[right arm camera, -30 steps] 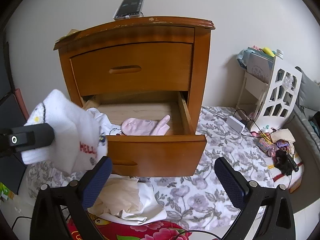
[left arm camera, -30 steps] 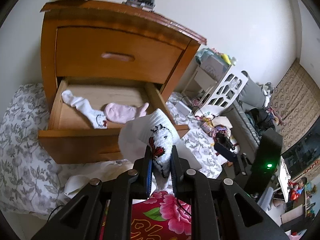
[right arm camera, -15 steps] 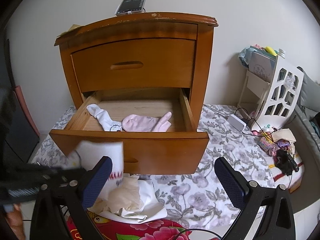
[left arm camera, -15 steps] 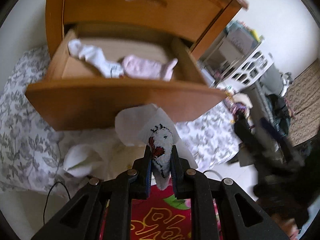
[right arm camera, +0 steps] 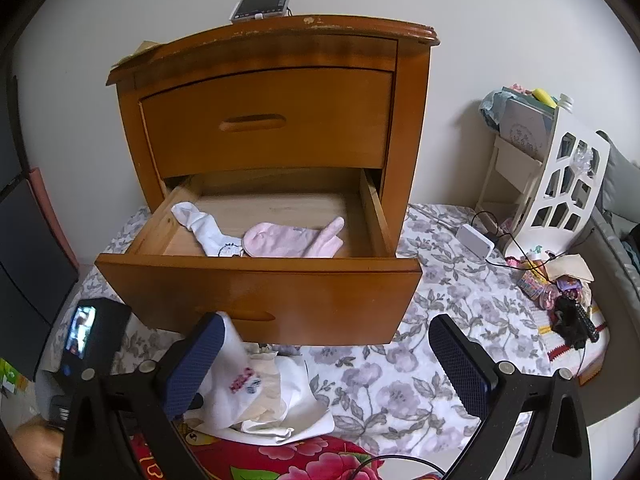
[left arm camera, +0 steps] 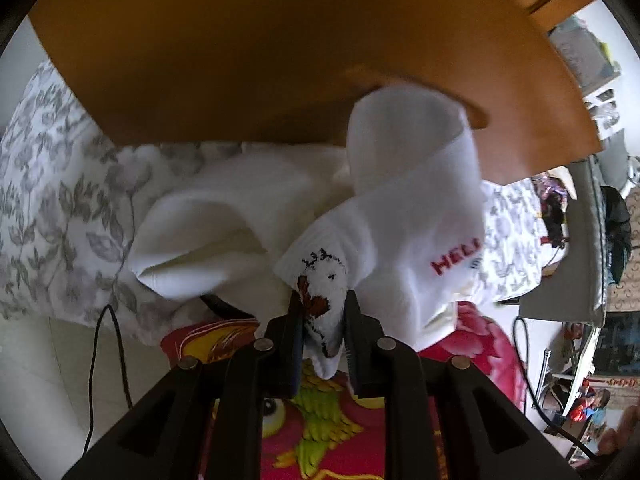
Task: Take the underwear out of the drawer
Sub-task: 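Carry the sock down onto the garment pile on the bedsheet, then open the left gripper to release the sock on the pile, then move the open left gripper into the drawer toward the other white sock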
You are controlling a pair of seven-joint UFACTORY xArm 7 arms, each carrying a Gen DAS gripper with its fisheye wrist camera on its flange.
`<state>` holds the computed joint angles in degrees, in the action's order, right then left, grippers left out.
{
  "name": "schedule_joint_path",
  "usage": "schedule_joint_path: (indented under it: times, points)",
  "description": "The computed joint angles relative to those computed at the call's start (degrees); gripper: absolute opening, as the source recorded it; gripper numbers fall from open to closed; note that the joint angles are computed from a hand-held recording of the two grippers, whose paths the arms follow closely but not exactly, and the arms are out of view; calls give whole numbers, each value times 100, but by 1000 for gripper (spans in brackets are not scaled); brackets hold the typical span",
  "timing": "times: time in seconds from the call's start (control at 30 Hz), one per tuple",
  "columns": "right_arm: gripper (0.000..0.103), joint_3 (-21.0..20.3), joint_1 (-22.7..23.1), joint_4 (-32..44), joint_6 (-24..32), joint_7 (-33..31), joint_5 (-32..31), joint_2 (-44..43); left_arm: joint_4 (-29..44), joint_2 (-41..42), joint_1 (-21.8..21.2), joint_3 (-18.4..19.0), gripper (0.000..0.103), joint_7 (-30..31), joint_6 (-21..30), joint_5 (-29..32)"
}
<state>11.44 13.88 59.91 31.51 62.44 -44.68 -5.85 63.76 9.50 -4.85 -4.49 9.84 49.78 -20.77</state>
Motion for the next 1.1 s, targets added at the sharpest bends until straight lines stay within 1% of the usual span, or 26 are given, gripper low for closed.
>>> schedule_joint_path:
  times: [0.13,0.27,0.33,0.43,0.57,0.63,0.7,0.73,0.87,0.97,1.1]
  points:
    - [103,1,22,31,10,-42,17,44,63,144,-35,-2,20,-131,-7,150]
    - [103,-10,46,49,19,-91,28,61,62,145,11,-6,21,-98,45,109]
    - [103,-14,49,51,26,-76,21,61,102,130,9,-4,23,-114,96,145]
    - [103,-18,57,58,32,-66,16,68,230,115,5,23,34,-203,227,282]
    - [103,-24,58,51,27,-75,15,60,290,-2,11,39,37,-240,295,359]
    - [103,-24,56,52,21,-60,11,63,300,-87,27,50,41,-217,311,336]
    - [103,-19,57,55,31,-37,-7,64,310,-207,34,62,49,-178,293,332]
    - [103,-23,57,49,28,-37,-1,55,311,-259,30,63,50,-163,274,325]
    - [103,-22,55,45,24,-52,6,47,345,-515,50,79,54,52,246,81]
    - [103,-23,49,42,18,-47,0,39,324,-670,84,125,67,377,162,-190]
    - [103,-26,30,32,5,-18,13,35,321,-918,62,172,75,511,74,-317]
